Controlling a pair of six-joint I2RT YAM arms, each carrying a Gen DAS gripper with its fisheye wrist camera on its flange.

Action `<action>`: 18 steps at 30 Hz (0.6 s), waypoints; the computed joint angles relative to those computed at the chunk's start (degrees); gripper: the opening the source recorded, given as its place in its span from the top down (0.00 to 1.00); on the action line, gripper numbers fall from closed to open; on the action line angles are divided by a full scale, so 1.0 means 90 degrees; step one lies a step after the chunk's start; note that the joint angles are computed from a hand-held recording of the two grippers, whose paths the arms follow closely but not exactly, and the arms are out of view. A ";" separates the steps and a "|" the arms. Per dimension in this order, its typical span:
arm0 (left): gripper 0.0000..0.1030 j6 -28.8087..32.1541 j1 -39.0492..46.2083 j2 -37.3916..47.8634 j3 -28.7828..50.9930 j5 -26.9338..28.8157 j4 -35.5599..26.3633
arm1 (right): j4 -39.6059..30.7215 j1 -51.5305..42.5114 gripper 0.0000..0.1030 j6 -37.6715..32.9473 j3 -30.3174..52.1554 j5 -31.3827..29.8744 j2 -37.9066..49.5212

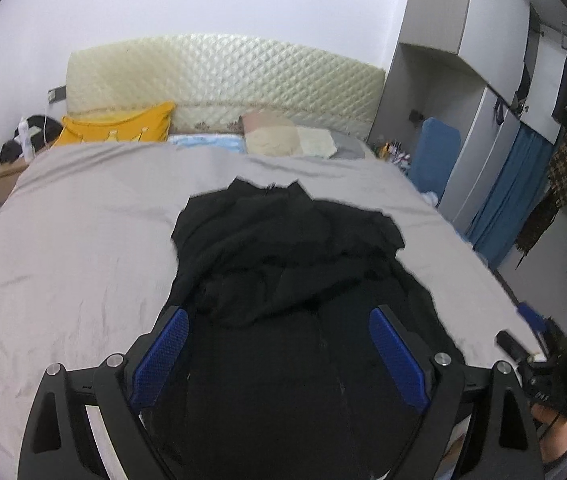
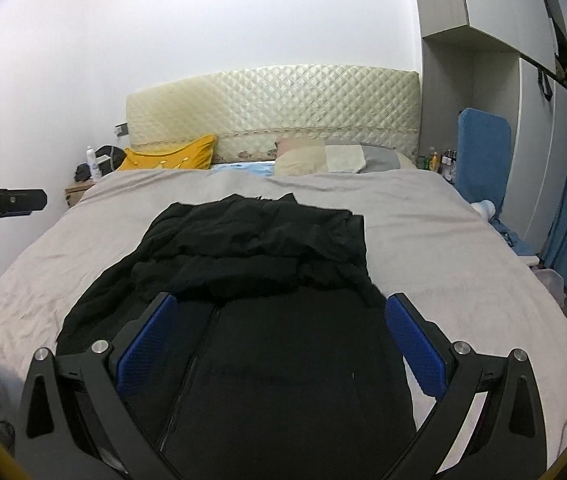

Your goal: Fold large clothes

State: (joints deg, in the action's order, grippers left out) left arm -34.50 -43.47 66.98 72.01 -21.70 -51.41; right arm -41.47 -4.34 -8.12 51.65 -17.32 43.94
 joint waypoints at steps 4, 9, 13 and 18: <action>0.11 -0.0154 0.0037 -0.0454 -0.0808 -0.0225 0.0099 | -0.0021 -0.0209 0.00 -0.0292 -0.0465 -0.0047 -0.0413; 0.11 -0.0244 0.0656 -0.0909 -0.1931 0.0382 0.0600 | -0.0144 -0.0932 0.00 -0.0668 -0.1045 -0.0735 -0.0496; 0.11 -0.0155 0.1276 -0.0757 -0.2673 0.0867 0.0915 | -0.0179 -0.1396 0.00 -0.0892 -0.1153 -0.1009 0.0116; 0.11 0.0020 0.2083 -0.0199 -0.3260 0.1636 0.1281 | -0.0213 -0.1984 0.00 -0.0855 -0.0919 -0.1351 0.1642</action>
